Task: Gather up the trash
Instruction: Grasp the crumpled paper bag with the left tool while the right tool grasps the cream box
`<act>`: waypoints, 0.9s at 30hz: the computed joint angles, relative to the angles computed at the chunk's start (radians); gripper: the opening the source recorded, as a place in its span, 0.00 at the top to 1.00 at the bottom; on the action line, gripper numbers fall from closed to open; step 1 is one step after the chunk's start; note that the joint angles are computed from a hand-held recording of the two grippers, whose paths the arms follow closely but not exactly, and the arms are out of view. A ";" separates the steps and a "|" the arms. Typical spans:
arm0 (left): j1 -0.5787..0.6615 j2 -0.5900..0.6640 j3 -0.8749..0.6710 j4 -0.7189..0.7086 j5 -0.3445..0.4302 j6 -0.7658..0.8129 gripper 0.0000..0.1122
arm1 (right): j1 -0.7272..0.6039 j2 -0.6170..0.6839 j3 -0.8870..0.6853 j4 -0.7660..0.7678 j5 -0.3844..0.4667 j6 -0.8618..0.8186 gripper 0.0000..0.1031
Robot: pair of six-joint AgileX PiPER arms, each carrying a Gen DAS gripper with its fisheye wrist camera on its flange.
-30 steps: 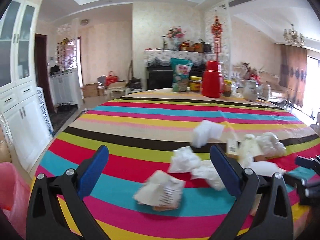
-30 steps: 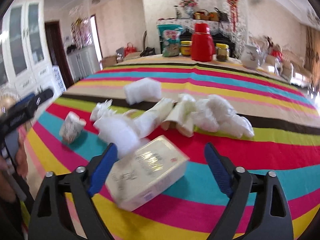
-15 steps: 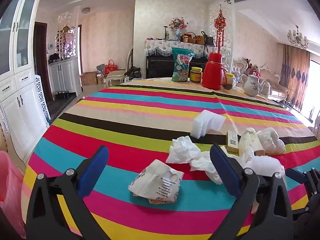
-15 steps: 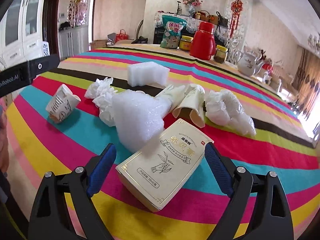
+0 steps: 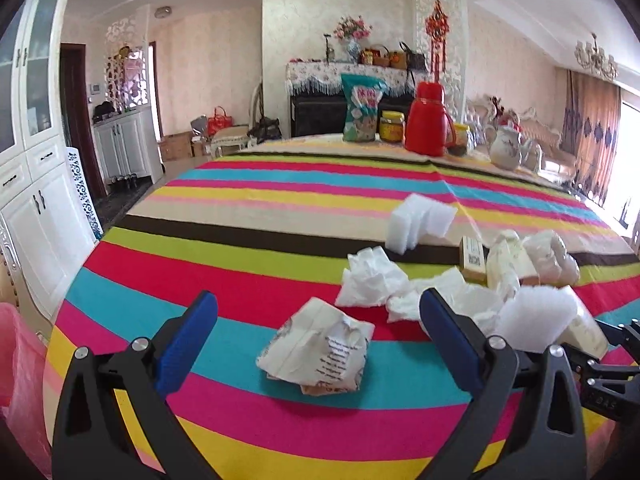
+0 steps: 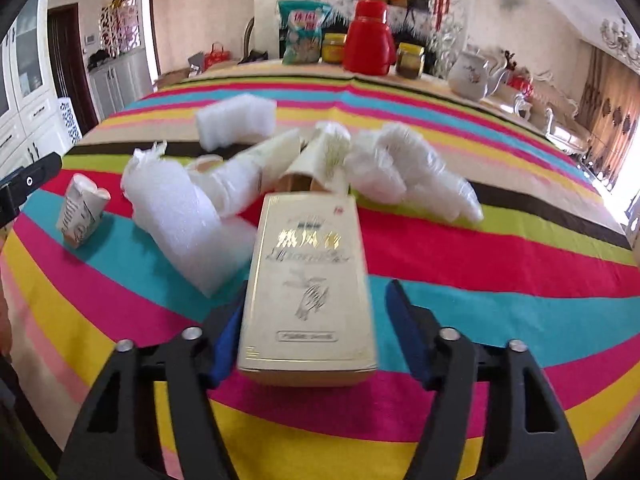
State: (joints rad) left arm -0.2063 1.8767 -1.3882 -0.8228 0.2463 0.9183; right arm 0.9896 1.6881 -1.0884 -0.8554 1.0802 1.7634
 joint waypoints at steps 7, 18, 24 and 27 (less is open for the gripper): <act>0.010 0.036 -0.047 0.147 0.056 -0.152 0.19 | 0.044 0.002 -0.004 -0.057 0.021 0.021 0.52; -0.025 0.157 -0.191 0.509 0.193 -0.473 0.40 | 0.047 -0.031 0.017 -0.080 -0.009 0.037 0.52; -0.052 0.084 -0.059 0.543 0.022 -0.442 0.58 | 0.057 -0.052 0.030 -0.099 0.004 0.064 0.52; -0.050 0.079 -0.058 0.534 0.022 -0.420 0.59 | 0.050 -0.055 0.034 -0.100 -0.006 0.067 0.52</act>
